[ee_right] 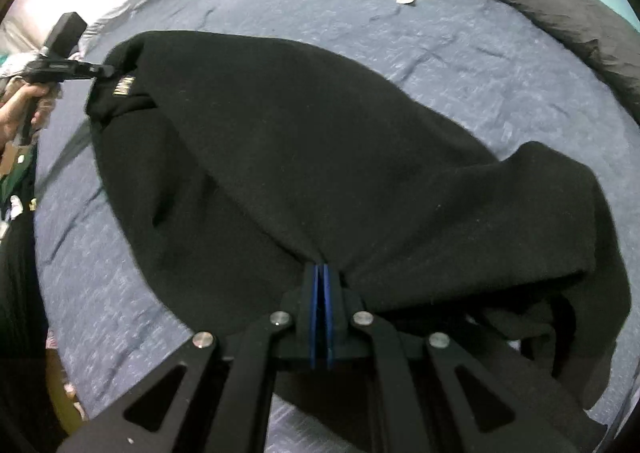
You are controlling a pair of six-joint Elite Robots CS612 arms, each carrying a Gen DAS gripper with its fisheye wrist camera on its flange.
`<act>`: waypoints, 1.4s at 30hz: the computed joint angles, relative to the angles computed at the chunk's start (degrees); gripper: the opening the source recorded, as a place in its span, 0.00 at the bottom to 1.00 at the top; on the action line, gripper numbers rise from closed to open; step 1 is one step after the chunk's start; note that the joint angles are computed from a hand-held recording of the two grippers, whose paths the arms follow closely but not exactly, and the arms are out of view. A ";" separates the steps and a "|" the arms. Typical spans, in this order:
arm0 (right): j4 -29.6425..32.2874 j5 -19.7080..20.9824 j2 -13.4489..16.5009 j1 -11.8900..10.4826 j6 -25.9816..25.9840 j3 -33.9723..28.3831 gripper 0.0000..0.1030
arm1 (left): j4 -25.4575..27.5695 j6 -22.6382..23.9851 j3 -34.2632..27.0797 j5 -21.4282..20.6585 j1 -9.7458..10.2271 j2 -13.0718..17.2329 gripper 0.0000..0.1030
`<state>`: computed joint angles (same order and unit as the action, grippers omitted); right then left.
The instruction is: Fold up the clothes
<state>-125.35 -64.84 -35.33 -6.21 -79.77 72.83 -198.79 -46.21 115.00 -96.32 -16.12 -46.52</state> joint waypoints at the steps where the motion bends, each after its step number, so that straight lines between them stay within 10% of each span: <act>1: 0.99 1.78 -0.20 -0.28 -0.10 -0.24 0.06 | 0.01 0.14 0.10 0.14 -0.11 -0.07 0.05; 5: 1.77 9.91 -0.32 -1.12 5.02 -2.44 0.10 | -0.36 0.48 0.22 0.27 -0.14 -0.16 0.05; 9: -7.54 7.91 0.72 0.07 13.39 -3.96 0.54 | -1.11 -0.23 -0.04 0.56 -0.32 0.23 0.05; 15: -20.98 -4.22 4.46 1.73 25.36 -8.23 0.54 | -2.34 0.19 0.11 0.06 -0.01 0.38 0.05; 25: -18.18 -4.69 10.33 -4.02 50.85 -19.73 0.58 | -2.85 0.79 -2.20 0.18 1.54 1.20 0.21; 38: -3.09 -7.27 14.28 -5.01 44.71 -25.12 0.63 | -2.31 -3.49 -5.30 0.01 3.28 3.29 0.40; 42: -6.10 -9.14 13.76 -4.43 41.48 -23.36 0.32 | -1.42 -2.97 -6.15 0.03 3.15 3.68 0.38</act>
<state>-131.45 -73.98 -21.56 -10.64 -38.29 49.47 -200.22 -49.19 108.84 -96.30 -12.97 -42.84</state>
